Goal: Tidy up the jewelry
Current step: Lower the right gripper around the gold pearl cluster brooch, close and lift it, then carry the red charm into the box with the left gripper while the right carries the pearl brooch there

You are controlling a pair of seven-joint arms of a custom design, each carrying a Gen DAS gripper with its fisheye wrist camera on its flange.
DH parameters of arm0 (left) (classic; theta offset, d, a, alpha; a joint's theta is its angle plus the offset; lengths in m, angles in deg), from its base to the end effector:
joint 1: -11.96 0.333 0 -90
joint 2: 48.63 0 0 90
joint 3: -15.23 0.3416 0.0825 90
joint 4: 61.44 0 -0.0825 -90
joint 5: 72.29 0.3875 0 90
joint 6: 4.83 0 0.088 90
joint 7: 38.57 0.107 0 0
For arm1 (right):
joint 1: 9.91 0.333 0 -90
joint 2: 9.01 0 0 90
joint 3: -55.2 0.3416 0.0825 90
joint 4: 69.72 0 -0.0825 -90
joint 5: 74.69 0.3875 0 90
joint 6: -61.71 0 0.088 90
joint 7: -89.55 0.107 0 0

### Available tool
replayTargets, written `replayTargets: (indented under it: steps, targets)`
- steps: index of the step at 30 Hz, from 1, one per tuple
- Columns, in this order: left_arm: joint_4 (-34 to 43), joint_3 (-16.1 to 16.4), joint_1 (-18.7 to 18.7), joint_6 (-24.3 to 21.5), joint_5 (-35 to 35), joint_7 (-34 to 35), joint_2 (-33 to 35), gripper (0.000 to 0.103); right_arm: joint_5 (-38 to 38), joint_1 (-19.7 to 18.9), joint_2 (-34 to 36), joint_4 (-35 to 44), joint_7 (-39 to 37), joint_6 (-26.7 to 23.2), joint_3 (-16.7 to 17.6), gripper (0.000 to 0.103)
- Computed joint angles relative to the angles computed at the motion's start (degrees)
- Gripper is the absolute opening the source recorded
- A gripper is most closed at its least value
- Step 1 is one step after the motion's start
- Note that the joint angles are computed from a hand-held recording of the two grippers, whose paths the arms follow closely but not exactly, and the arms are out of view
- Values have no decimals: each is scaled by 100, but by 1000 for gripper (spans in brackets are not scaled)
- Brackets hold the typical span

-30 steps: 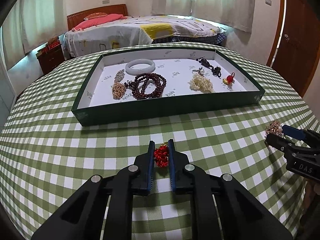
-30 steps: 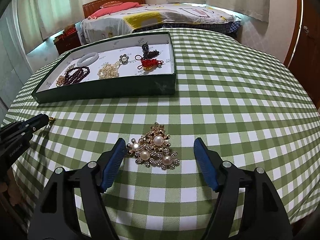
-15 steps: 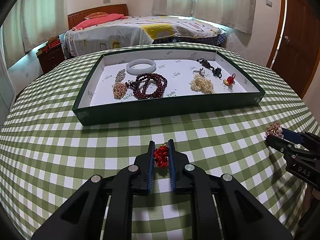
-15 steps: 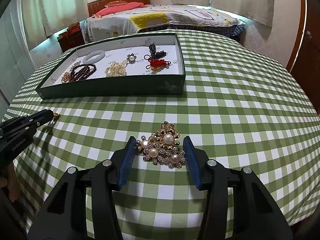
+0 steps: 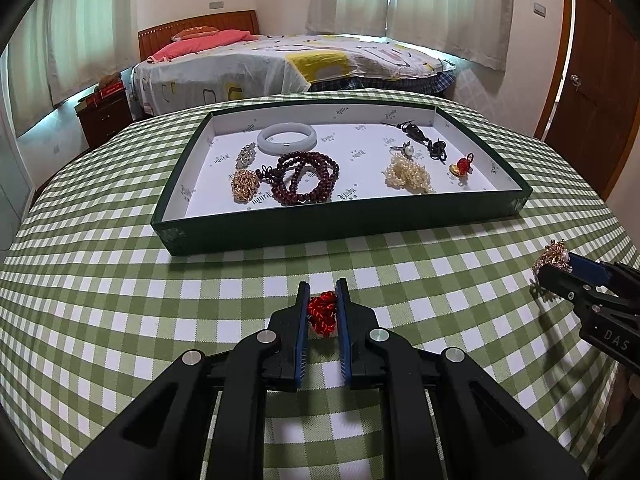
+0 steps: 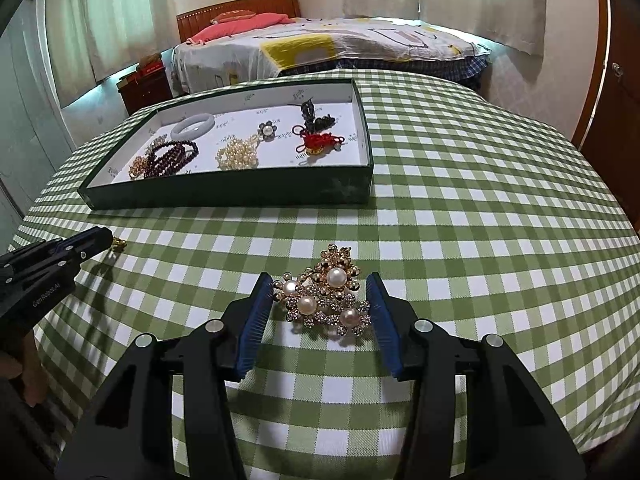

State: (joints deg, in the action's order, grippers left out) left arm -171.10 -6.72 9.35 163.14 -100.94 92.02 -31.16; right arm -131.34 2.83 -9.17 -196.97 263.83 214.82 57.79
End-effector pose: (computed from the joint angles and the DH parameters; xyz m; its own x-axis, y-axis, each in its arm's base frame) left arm 0.6308 -0.2286 0.4462 -0.5956 -0.8026 0.0317 -0.5808 0.4031 -0.7072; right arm 0.5317 0.1718 0.4386 -0.3711 -0.9272 -0.0513 -0.6715 0.3060 -0.6749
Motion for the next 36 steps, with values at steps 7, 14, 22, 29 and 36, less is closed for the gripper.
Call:
replayTargets:
  steps: [7,14,22,29,36]
  targets:
    - [-19,-32,28,43,-52,36,-36,14,-133,11,-19,53,100,-24,7,47]
    - [-44,-68,60,101,-132,108,-80,14,-221,20,-43,95,146,-45,27,47]
    - [-81,-148,134,174,-401,337,-177,13,-383,28,-109,169,215,-93,71,47]
    - [-102,-167,181,211,-727,558,-268,13,-478,38,-134,249,236,-91,105,47]
    - [-19,-173,211,214,-1141,839,-339,13,-629,46,-115,404,268,-8,111,47]
